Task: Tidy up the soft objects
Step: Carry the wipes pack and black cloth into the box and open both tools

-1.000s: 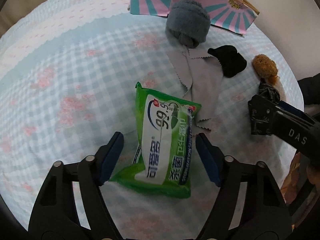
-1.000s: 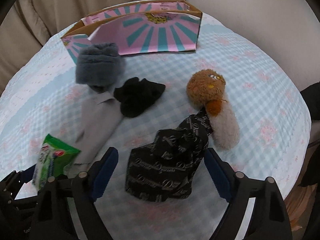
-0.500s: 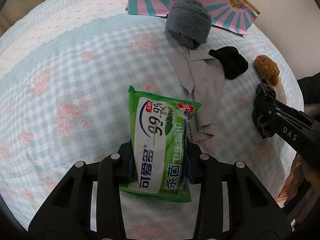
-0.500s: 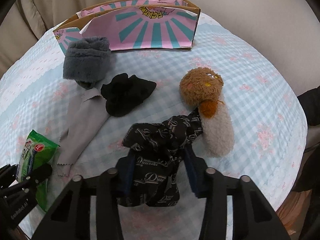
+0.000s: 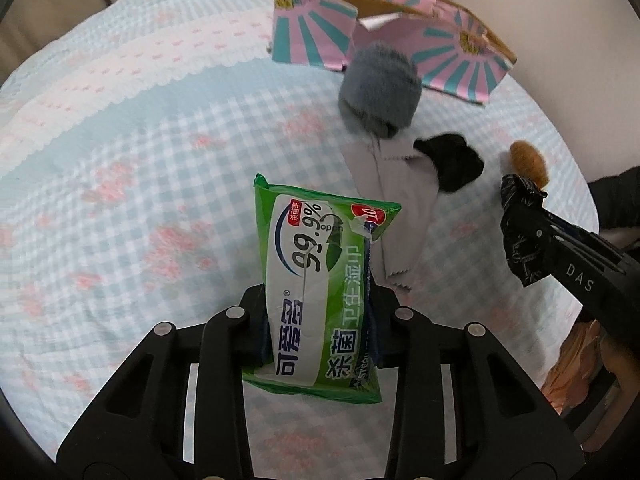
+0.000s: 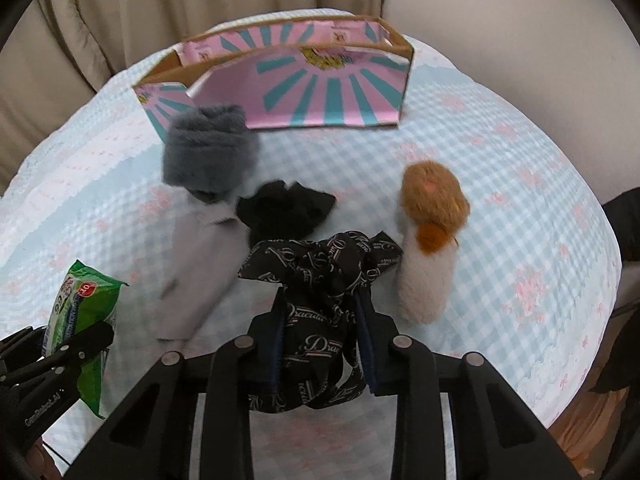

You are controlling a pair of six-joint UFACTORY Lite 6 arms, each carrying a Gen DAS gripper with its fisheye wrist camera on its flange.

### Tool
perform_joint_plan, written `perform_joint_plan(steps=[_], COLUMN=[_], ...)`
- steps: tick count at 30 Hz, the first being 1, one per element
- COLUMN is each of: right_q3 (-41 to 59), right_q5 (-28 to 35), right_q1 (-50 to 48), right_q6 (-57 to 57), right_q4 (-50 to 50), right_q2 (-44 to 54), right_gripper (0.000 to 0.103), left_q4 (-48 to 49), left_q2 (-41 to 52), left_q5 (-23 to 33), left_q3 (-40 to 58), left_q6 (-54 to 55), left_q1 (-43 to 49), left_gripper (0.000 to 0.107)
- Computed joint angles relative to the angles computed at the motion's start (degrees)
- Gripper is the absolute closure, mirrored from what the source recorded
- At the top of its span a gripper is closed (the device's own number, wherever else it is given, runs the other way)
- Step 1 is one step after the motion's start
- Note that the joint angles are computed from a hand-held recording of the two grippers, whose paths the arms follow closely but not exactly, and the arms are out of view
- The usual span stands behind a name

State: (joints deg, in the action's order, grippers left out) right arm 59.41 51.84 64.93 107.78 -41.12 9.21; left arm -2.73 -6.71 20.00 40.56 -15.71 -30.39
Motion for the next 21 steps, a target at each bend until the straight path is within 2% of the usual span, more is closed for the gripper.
perform_joint_plan(steps=[6, 12, 18, 21], right_q3=[4.96, 13.92, 24.28, 30.34], right_q5=[4.04, 11.82, 19.69, 23.17], right_q1=[0.07, 1.23, 1.97, 1.64], right_q6=[-4.69, -12.51, -19.40, -23.36], right_q4=[0.34, 0.33, -0.37, -0.51], right_q2=[-2.05, -4.44, -4.84, -4.52], right_gripper=[0.075, 0.075, 0.075, 0.075], left_q4=[3.50, 5.80, 6.72, 7.52], left_q2=[-4.72, -6.35, -3.62, 0.29], left_q5=[8.14, 16.03, 24.41, 28.65], left_q3=[5.32, 14.20, 28.07, 38.07], left_q6=[-4.33, -8.60, -10.21, -10.37], left_q1=[0.02, -0.08, -0.61, -1.37], left_gripper=[0.076, 0.076, 0.076, 0.076])
